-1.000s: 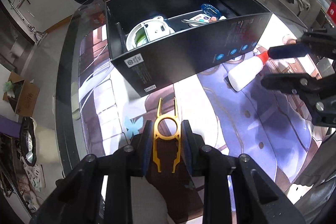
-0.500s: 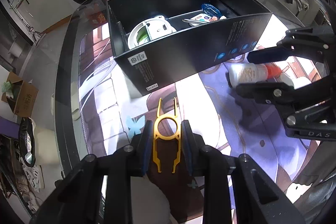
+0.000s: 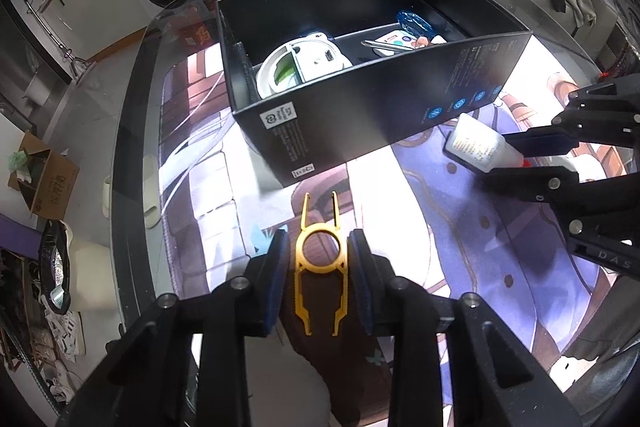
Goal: Organize rigid objects
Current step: 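Grasp the white tube with the red cap with the right gripper, then lift the yellow opener and white tube and carry both over the black box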
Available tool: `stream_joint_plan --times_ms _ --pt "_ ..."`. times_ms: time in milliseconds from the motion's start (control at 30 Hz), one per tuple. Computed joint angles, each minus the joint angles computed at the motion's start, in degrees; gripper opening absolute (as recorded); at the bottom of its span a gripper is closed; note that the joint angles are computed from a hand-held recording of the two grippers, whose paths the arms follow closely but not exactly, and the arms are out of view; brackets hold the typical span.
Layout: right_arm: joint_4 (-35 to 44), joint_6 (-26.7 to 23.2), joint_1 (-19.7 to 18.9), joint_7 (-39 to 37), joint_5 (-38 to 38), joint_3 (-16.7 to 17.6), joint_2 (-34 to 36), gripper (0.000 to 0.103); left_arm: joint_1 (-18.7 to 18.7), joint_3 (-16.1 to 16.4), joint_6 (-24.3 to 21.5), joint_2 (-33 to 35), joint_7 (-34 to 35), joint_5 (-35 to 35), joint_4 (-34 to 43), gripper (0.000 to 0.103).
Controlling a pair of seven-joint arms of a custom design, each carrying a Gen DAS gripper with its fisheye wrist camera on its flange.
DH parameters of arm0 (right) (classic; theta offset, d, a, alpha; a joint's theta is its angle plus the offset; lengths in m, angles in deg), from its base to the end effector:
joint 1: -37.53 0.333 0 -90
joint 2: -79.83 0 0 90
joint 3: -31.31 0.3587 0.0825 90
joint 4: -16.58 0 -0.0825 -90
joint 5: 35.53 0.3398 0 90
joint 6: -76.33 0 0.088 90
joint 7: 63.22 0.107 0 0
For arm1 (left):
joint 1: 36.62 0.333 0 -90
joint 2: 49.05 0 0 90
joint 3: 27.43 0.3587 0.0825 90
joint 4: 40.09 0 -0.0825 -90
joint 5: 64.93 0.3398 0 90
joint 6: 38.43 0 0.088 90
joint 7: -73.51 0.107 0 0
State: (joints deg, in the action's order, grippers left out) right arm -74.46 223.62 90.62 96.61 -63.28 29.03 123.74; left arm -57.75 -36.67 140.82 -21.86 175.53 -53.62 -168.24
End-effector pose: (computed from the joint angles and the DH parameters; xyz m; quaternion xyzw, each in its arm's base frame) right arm 0.4409 0.5623 0.2656 -0.7160 0.6709 -0.1303 0.1423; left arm 0.4923 -0.3009 0.2816 -0.3201 0.9232 -0.1791 0.1145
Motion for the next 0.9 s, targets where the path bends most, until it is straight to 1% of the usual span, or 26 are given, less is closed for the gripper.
stream_joint_plan --times_ms 67,100,133,233,267,300,333,433,500,533,600,667,700,733,800,833,867,900 --pt "-0.7 0.5 0.2 0.7 -0.1 -0.2 -0.3 0.021 0.8 -0.9 -0.5 0.1 0.1 -0.2 0.3 0.032" --pt "-0.8 0.2 0.2 0.6 -0.1 -0.2 -0.4 0.021 1.8 -2.1 -1.1 0.2 1.4 -1.3 0.5 0.025" --pt "-1.5 0.4 0.3 0.9 -0.3 -0.4 -0.8 0.021 1.0 -1.3 -1.1 0.1 0.6 -0.1 0.5 0.025" --pt "-2.6 0.3 0.7 2.0 -1.0 -0.6 -1.7 0.021 -5.6 5.5 1.5 -0.3 -1.1 2.4 -0.5 0.025" --pt "-2.5 0.0 0.9 2.3 -1.3 -0.7 -1.7 0.021 -6.5 6.3 2.2 -0.4 -1.4 2.8 -0.8 0.025" --pt "-2.5 -0.2 1.0 2.8 -1.6 -0.9 -1.8 0.021 -5.7 5.6 2.3 -0.4 -1.1 2.8 -1.0 0.025" --pt "-2.3 -0.3 1.3 3.3 -2.1 -1.1 -1.7 0.02 -4.2 4.0 2.2 -0.5 -0.5 2.7 -1.2 0.025" --pt "-3.7 0.8 2.2 6.1 -4.4 -2.3 -2.8 0.02 -3.6 3.4 4.0 -1.0 0.2 2.6 -2.2 0.025" --pt "-4.6 1.0 3.0 8.6 -6.3 -3.2 -3.6 0.02 -0.9 0.6 5.2 -1.5 1.0 1.9 -2.9 0.025" --pt "-4.9 1.0 3.3 9.8 -7.1 -3.4 -4.0 0.02 1.3 -1.5 6.5 -2.0 1.6 1.7 -3.5 0.025" --pt "-5.7 1.1 4.3 13.0 -9.6 -4.3 -4.9 0.02 3.3 -3.3 9.8 -2.8 2.4 1.4 -4.9 0.025" --pt "-6.8 2.2 5.5 17.0 -13.4 -5.5 -6.0 0.02 5.6 -5.5 14.3 -3.8 2.8 1.5 -6.8 0.025" --pt "-6.8 1.5 6.3 18.5 -15.5 -6.0 -6.4 0.02 7.0 -6.8 16.2 -4.1 2.8 1.9 -7.5 0.025" --pt "-6.3 -0.2 6.7 19.1 -17.0 -5.9 -6.7 0.02 9.6 -9.1 18.9 -4.5 2.4 3.1 -8.5 0.025" --pt "-5.8 -2.7 7.9 21.5 -20.4 -6.2 -7.3 0.02 12.9 -11.7 22.8 -5.1 0.5 5.6 -9.7 0.025" --pt "-5.7 -3.7 8.5 23.1 -22.2 -6.4 -7.7 0.02 13.6 -12.1 25.8 -5.4 -0.6 6.4 -10.5 0.025" --pt "-5.8 -4.7 9.2 25.1 -24.2 -6.8 -8.2 0.02 13.4 -11.4 28.0 -5.4 -1.2 6.7 -10.8 0.025" --pt "-6.0 -5.3 9.8 27.1 -26.4 -7.1 -8.8 0.02 11.8 -9.9 30.8 -5.8 -1.2 5.4 -11.6 0.025"
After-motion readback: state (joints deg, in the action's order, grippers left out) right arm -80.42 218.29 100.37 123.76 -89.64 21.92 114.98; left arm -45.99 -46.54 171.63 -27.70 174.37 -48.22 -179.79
